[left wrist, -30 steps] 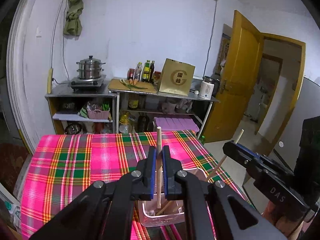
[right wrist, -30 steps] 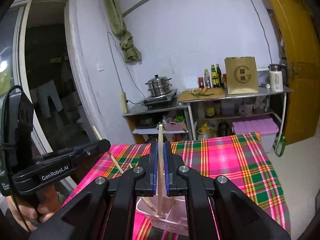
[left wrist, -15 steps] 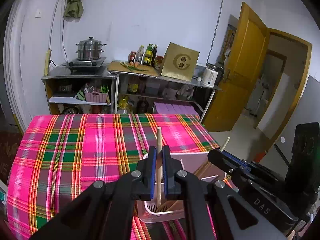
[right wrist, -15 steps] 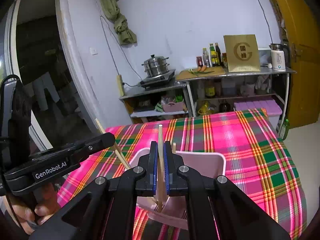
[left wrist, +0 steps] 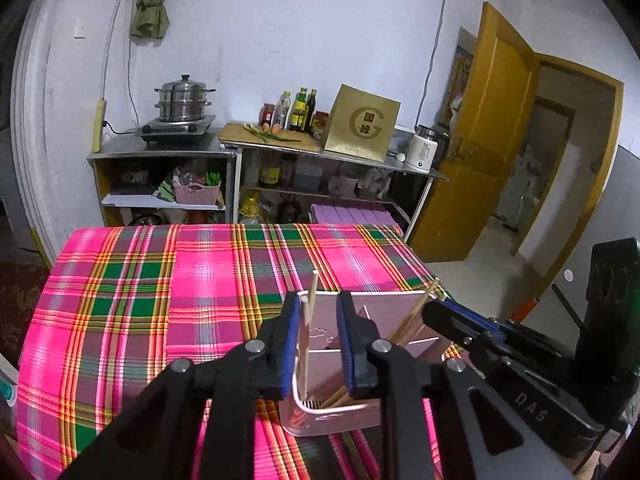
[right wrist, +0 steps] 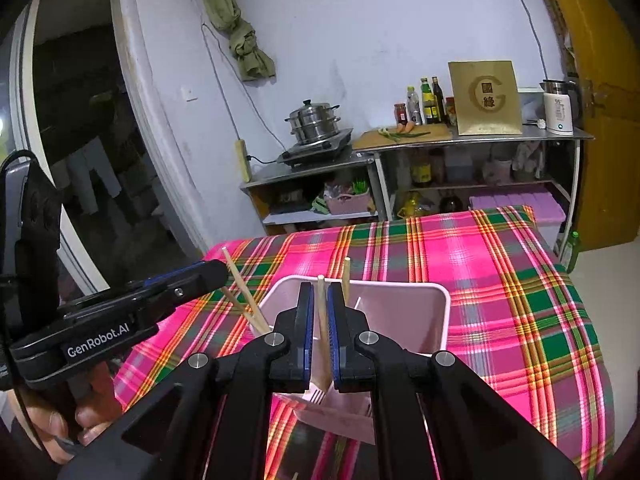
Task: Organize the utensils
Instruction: 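Drop the chopsticks into the basket by opening both tools, then return the left tool to grasp a chopstick while the right tool grasps another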
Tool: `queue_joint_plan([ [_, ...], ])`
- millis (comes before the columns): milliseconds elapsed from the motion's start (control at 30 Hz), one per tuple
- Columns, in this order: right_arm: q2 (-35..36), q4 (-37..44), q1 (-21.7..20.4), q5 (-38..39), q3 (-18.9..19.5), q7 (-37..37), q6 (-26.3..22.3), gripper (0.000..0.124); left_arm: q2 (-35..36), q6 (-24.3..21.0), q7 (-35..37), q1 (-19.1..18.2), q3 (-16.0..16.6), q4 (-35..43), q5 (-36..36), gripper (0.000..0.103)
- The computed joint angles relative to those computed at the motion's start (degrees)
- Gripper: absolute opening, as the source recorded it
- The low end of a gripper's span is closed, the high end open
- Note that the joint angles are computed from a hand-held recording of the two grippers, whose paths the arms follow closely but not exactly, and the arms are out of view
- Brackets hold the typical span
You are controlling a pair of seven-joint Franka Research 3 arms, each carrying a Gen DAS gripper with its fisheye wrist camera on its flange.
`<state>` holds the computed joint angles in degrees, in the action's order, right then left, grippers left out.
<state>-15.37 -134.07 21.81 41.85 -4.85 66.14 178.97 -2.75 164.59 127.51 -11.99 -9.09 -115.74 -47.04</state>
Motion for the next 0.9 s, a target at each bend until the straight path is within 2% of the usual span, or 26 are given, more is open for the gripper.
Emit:
queue_joint_plan([
  [133,-2.64,-2.28,-1.48,-2.10,1.38,1.77,0.77,0.009,-2.98,1.39,2.06,-0.85,0.61,-3.02,-2.32,0.021],
  [267,-7.26,-6.51,-4.06,-6.20,3.91,5.05,1.64,0.009,-6.98,3.15,4.84,-3.40,2.60,-7.07,-5.37,0.023],
  [500,-17.15,-15.49,-4.41,-11.77,5.48,8.87,3.48,0.010,-14.98,5.82,10.17,-11.00,7.82,-15.62,-9.77,0.024],
  [667,-24.36,-21.46,-6.01,-14.54,6.83,12.45,1.68,0.010,-20.78,7.89,11.60,-16.70,10.97,-22.81,-10.32,0.024],
  [900,-33.25,-28.70,-8.87,-18.10,9.46,17.20,-2.12,0.010,-27.54,11.22,9.54,-23.10,13.96,-31.44,-7.98,0.024],
])
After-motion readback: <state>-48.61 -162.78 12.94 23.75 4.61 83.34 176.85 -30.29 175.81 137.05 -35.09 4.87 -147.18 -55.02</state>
